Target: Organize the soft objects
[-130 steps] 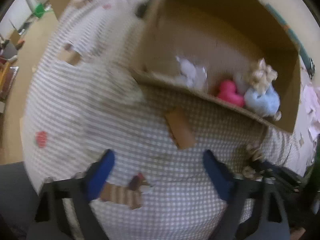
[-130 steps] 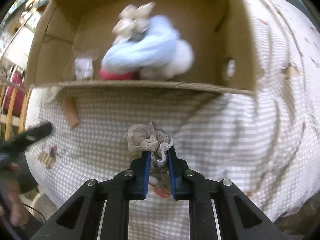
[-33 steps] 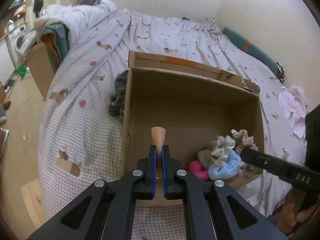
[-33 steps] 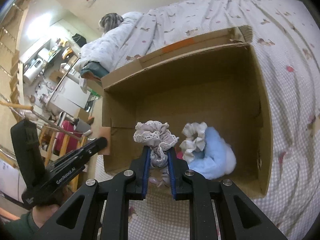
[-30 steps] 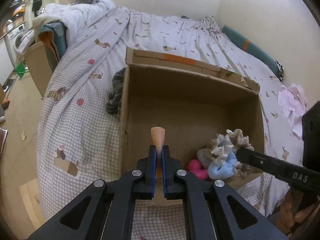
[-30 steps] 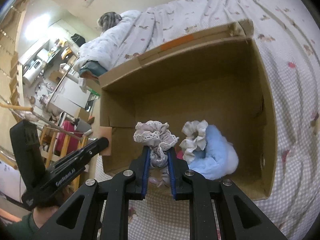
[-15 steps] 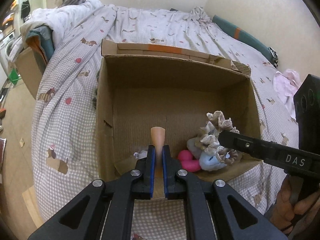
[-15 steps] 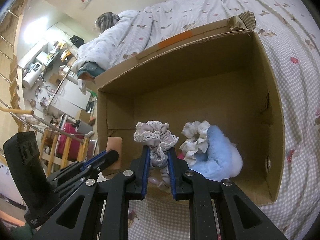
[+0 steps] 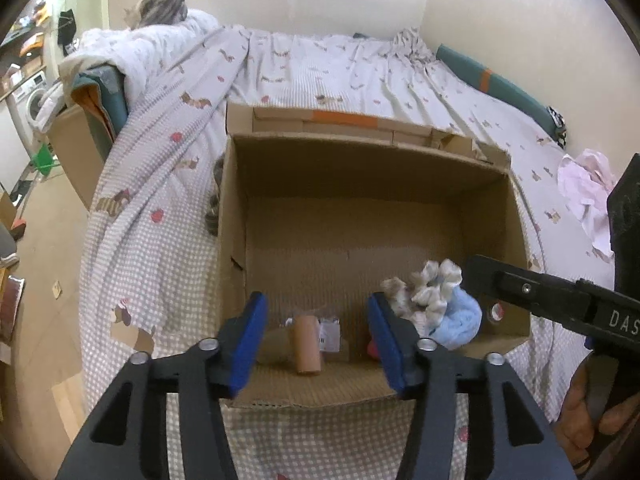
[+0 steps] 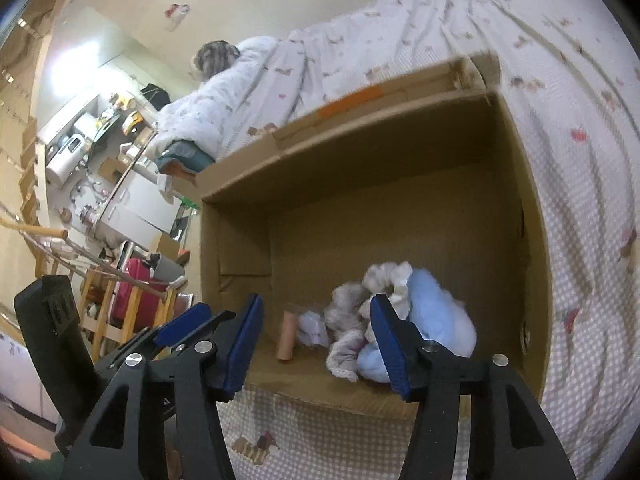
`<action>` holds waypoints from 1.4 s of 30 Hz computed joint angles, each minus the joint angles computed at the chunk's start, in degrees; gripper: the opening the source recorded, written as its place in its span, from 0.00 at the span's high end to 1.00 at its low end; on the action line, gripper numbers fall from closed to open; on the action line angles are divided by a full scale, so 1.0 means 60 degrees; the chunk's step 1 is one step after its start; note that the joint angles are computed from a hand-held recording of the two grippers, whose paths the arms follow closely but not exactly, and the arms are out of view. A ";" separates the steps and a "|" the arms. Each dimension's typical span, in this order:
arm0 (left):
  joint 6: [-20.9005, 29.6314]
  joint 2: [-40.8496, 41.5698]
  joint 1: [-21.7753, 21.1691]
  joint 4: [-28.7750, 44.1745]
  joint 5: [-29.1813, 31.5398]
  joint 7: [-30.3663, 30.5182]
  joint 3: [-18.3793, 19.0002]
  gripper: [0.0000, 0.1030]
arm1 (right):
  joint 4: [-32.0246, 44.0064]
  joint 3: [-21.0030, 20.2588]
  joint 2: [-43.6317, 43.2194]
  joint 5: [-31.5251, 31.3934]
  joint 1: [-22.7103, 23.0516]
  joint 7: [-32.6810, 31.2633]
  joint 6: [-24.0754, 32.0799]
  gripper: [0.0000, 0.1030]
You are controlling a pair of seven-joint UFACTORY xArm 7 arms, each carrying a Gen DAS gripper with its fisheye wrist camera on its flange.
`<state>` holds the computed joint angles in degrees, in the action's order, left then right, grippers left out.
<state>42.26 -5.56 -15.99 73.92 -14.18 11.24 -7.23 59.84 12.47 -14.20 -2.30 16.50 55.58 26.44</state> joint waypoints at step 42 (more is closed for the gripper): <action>-0.0104 -0.2088 0.0366 -0.1434 0.2632 -0.2797 -0.0383 0.01 | -0.0341 0.1458 -0.2673 -0.3129 -0.0832 0.2125 0.3770 0.00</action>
<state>41.64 -18.09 -13.79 65.31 1.61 -5.55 -9.53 57.80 21.22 -30.24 -21.07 11.51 68.33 49.06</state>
